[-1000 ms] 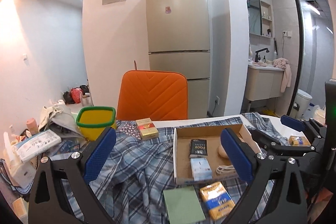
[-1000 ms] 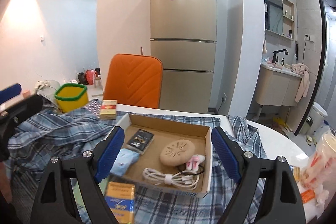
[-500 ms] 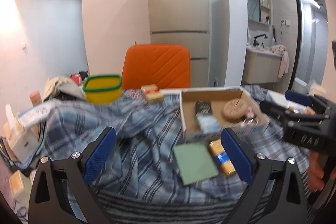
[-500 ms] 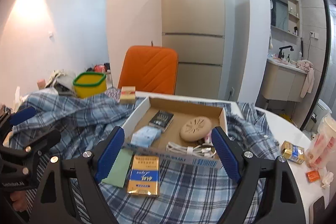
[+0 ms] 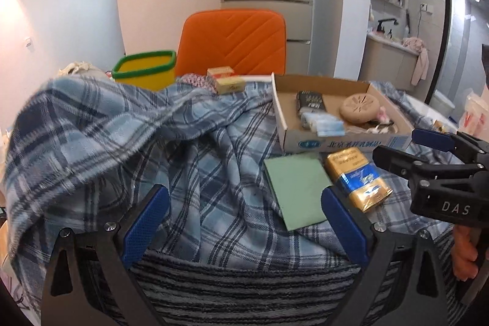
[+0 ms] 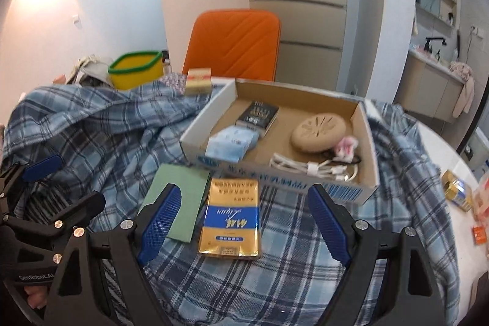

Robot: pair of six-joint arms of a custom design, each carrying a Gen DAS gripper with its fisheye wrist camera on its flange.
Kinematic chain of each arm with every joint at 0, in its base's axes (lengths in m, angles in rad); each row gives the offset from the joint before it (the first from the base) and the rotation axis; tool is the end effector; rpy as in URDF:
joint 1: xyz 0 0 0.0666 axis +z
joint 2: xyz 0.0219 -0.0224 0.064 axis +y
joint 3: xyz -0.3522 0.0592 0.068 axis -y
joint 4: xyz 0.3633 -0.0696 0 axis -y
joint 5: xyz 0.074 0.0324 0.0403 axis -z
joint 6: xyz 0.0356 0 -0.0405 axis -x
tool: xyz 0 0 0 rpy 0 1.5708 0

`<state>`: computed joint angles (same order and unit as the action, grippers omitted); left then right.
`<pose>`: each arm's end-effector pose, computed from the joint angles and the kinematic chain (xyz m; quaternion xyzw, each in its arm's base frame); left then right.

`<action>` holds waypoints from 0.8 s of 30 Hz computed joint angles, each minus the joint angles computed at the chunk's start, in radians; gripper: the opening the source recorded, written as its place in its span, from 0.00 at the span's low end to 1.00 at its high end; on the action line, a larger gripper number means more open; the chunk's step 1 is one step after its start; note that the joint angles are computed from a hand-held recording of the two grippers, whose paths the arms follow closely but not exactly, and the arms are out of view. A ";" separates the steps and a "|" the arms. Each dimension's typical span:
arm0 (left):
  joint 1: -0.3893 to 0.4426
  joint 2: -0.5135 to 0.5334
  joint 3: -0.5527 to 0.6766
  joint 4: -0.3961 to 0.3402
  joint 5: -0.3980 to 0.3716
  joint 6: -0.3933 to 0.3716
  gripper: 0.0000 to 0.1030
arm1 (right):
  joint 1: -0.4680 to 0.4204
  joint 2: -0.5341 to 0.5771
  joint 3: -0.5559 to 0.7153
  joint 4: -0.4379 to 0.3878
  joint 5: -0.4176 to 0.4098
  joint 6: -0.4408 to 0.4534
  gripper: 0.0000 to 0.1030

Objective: Organize soft objects
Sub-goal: 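Raise both open grippers away from the box, then lower the right gripper onto the gold-blue Liqun pack, grasp and lift it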

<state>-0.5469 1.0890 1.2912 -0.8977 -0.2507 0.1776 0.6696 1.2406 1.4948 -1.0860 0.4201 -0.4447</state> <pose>0.3102 -0.1790 0.4775 0.1129 0.8931 -0.0431 0.4333 0.3192 0.2336 0.4983 -0.0275 0.9147 0.0217 0.4026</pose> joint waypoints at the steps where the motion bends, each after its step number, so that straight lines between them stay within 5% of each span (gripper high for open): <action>1: 0.000 0.011 0.008 -0.015 0.004 -0.004 0.97 | -0.003 0.007 0.000 -0.006 -0.010 0.000 0.84; 16: 0.010 0.003 0.004 -0.016 0.024 -0.011 0.97 | -0.028 0.108 0.041 -0.131 -0.110 0.003 0.63; 24: 0.011 0.009 0.007 -0.014 0.031 -0.012 0.96 | -0.026 0.091 0.029 -0.110 -0.114 0.014 0.53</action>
